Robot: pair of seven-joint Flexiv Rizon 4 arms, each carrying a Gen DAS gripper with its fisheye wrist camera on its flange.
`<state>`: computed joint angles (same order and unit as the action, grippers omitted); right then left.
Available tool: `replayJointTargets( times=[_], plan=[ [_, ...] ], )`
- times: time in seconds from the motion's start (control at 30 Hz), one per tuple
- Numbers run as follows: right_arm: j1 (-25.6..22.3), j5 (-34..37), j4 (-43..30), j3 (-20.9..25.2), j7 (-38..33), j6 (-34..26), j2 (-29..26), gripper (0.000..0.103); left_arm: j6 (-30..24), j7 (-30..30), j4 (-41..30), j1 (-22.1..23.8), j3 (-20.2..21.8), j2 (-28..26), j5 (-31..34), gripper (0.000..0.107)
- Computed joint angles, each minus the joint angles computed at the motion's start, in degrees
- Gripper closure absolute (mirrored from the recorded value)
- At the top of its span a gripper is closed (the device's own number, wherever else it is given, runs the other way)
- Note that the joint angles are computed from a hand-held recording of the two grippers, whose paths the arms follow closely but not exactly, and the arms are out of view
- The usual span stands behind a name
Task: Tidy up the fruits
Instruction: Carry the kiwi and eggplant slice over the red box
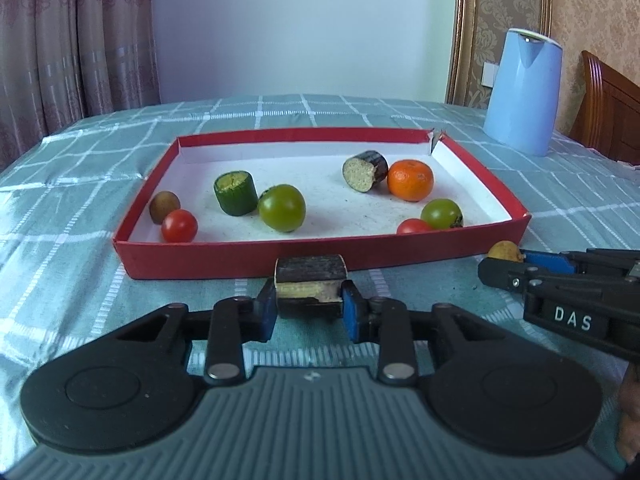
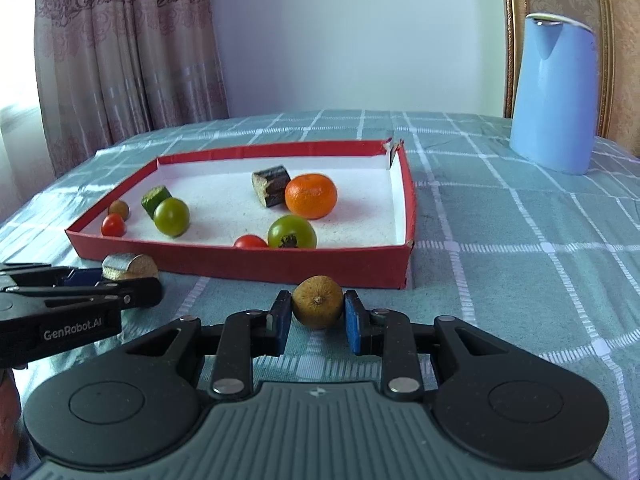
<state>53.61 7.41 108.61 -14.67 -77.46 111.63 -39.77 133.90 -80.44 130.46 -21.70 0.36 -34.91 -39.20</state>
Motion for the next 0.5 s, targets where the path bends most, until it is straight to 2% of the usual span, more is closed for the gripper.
replayJointTargets(
  times=[0.27,0.43,0.5],
  plan=[
    [3.5,4.1,0.2,-3.0,-3.5,3.9,-0.6,0.076,1.1,-0.2,0.6,0.4,-0.3,1.2,1.5,0.077],
    [5.4,6.0,-1.9,-5.4,-6.3,2.8,-0.7,0.076,0.3,1.6,-1.4,0.1,0.1,1.3,0.0,0.077],
    [7.2,7.4,-3.6,-8.3,-6.8,2.2,-1.7,0.076,-0.4,2.4,-2.8,0.0,0.1,0.9,-0.7,0.077]
  ],
)
